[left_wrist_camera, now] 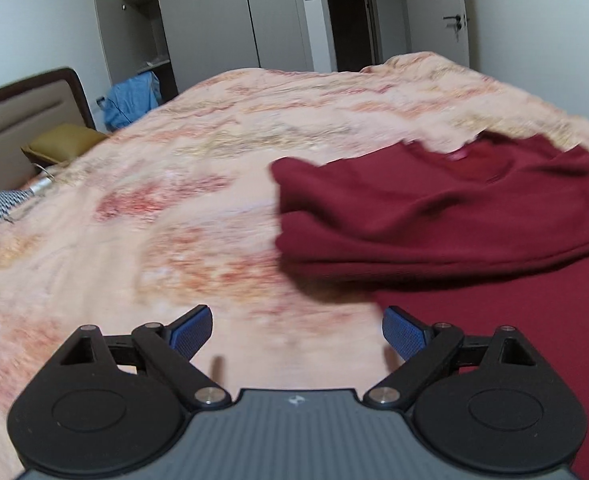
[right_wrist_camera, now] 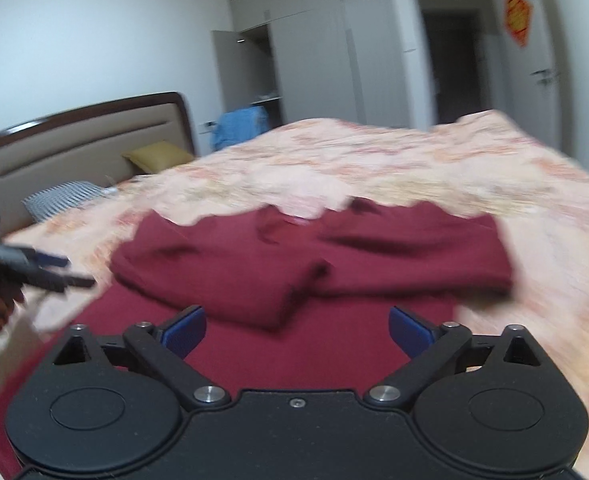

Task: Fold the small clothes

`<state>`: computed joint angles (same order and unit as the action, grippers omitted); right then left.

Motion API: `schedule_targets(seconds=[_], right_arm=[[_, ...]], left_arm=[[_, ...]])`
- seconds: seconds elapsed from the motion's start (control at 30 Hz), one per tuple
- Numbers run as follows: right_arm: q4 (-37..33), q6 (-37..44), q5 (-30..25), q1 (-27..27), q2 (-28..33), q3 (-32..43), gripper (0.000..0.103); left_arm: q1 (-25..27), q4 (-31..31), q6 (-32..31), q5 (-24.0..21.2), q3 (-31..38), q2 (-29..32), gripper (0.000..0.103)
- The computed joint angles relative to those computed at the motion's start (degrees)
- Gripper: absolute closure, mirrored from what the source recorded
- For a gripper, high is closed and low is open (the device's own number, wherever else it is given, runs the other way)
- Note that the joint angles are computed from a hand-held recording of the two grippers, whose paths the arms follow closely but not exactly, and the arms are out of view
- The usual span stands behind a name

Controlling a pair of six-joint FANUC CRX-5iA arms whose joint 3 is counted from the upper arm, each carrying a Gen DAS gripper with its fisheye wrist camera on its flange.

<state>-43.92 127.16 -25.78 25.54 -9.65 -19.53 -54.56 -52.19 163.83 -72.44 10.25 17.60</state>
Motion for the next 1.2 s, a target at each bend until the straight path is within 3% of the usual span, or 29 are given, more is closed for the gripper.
schedule_targets(seconds=[0.13, 0.33, 0.57, 0.67, 0.73, 0.8, 0.9, 1.07, 1.2], right_arm=[[-2.40, 2.22, -5.58, 2.22, 10.88, 12.68, 0.017], [1.37, -0.87, -12.62, 8.06, 25.54, 30.98, 0.042], [6.23, -7.59, -22.05, 12.94, 38.23, 48.47, 0.043], [8.48, -10.62, -25.08, 14.41, 42.11, 53.15, 0.043], [10.22, -11.96, -25.22, 15.33, 43.33, 54.29, 0.055], [11.71, -11.98, -23.67, 16.24, 43.71, 54.18, 0.098], [10.62, -9.35, -19.64, 16.48, 42.54, 52.15, 0.102], [14.15, -9.28, -8.26, 18.37, 40.20, 47.58, 0.102], [18.92, -12.98, -4.64, 20.14, 41.65, 47.18, 0.102]], left_arm=[[1.21, -2.83, -0.58, 3.35, -2.76, -0.96, 0.009], [3.14, -5.66, -4.54, 10.29, -5.30, -1.02, 0.018], [3.55, -9.67, -5.80, 14.12, -7.32, -1.57, 0.028], [3.32, -11.77, -6.39, 15.13, -7.94, -1.72, 0.040], [3.76, -12.28, -6.66, 17.20, -8.85, -2.41, 0.052], [4.48, -11.43, -7.70, 19.36, -9.56, -3.10, 0.076], [4.50, -12.02, -6.62, 20.01, -10.09, -3.52, 0.093], [3.81, -14.23, 0.76, 19.42, -11.58, -5.09, 0.097], [8.02, -8.57, 11.84, 23.33, -14.10, -7.91, 0.098]])
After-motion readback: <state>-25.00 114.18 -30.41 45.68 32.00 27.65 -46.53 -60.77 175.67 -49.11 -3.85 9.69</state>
